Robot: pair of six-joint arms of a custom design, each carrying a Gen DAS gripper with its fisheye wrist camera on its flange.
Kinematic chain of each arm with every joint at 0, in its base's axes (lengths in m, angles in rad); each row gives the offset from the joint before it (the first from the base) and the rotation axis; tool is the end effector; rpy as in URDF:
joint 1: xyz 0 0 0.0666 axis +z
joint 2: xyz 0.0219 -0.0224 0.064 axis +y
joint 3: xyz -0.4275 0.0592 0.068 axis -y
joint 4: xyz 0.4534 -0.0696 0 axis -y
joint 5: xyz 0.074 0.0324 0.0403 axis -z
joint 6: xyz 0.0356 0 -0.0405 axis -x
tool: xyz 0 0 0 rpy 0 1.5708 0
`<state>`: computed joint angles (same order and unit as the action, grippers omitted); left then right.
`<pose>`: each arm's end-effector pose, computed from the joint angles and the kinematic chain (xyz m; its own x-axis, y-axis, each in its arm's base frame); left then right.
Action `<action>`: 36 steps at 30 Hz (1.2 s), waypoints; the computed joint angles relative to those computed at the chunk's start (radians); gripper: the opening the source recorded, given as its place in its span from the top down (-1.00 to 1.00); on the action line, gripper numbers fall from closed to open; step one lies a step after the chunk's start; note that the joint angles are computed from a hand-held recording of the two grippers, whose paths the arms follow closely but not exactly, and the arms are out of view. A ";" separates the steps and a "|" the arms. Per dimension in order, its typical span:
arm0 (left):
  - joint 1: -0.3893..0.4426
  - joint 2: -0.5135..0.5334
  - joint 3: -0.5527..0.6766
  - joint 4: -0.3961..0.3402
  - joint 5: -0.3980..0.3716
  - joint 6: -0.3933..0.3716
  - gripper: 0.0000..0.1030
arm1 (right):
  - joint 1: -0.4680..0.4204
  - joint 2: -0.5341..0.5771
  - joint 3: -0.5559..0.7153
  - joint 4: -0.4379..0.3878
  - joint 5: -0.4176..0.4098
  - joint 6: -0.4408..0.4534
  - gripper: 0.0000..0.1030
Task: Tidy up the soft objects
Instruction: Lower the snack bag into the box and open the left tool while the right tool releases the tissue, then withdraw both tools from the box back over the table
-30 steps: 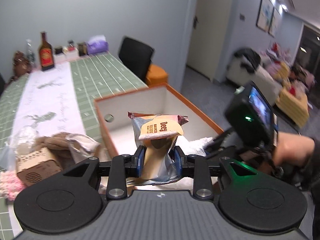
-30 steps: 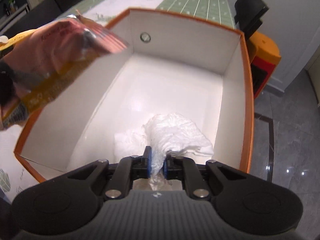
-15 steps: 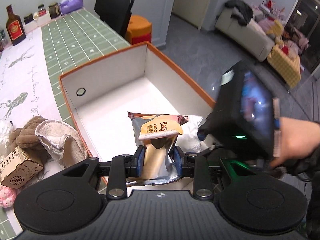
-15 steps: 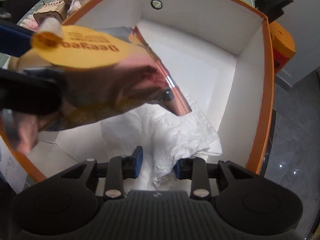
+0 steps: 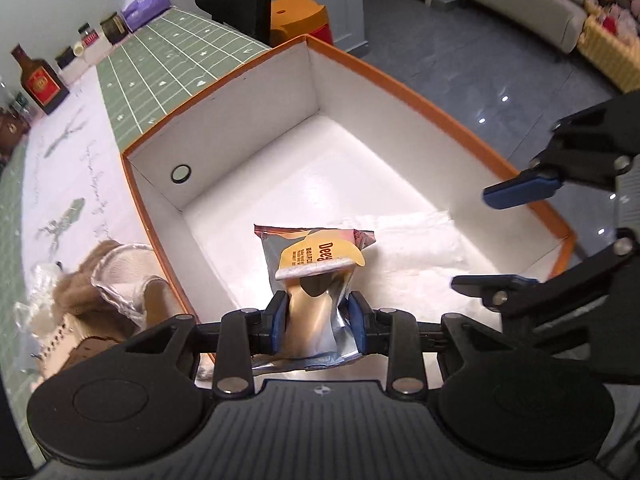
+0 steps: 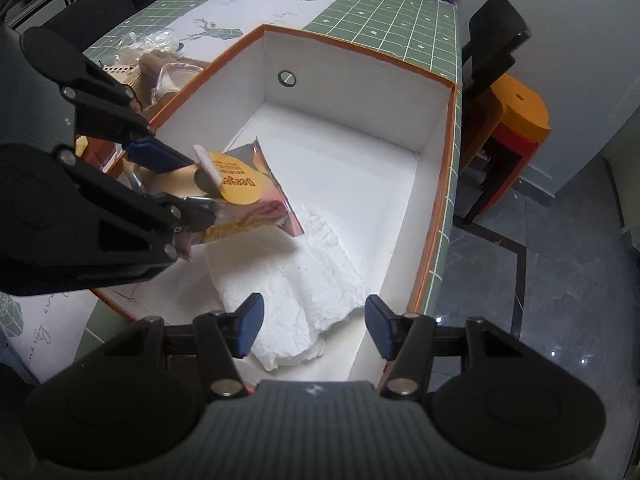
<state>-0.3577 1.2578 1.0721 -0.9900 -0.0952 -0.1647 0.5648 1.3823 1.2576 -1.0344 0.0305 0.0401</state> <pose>0.4155 -0.1521 0.3735 -0.8013 0.4738 -0.3653 0.4518 0.8795 0.1497 0.4249 0.2675 0.4064 -0.7525 -0.5242 -0.3987 -0.5553 0.8305 -0.0440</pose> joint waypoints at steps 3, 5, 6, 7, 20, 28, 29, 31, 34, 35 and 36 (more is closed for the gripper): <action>-0.001 0.021 0.007 -0.023 0.009 0.012 0.27 | -0.008 0.001 -0.001 -0.001 -0.013 -0.001 -0.08; -0.005 0.022 0.002 -0.018 0.006 0.016 0.22 | -0.007 0.008 -0.007 0.015 -0.015 -0.006 -0.12; -0.008 0.020 -0.002 -0.012 -0.005 0.017 0.20 | -0.006 0.008 -0.012 0.021 -0.015 -0.010 -0.15; -0.011 0.018 -0.004 -0.008 -0.014 0.017 0.19 | -0.004 0.007 -0.014 0.024 -0.015 -0.014 -0.16; 0.062 -0.100 -0.053 0.044 0.129 0.040 0.20 | 0.024 -0.035 -0.032 0.068 -0.001 -0.071 -0.20; 0.190 -0.374 -0.245 0.280 0.258 0.065 0.17 | 0.107 -0.147 -0.127 0.296 0.066 -0.196 -0.27; 0.208 -0.404 -0.269 0.309 0.263 0.069 0.17 | 0.117 -0.162 -0.147 0.346 0.057 -0.232 -0.27; 0.246 -0.459 -0.314 0.359 0.260 0.080 0.17 | 0.139 -0.181 -0.178 0.427 0.059 -0.283 -0.27; 0.316 -0.521 -0.359 0.399 0.275 0.104 0.17 | 0.190 -0.194 -0.214 0.533 0.093 -0.330 -0.27; 0.347 -0.540 -0.373 0.408 0.292 0.113 0.17 | 0.211 -0.192 -0.221 0.563 0.111 -0.344 -0.27; 0.378 -0.559 -0.387 0.416 0.310 0.118 0.17 | 0.229 -0.190 -0.227 0.591 0.129 -0.358 -0.27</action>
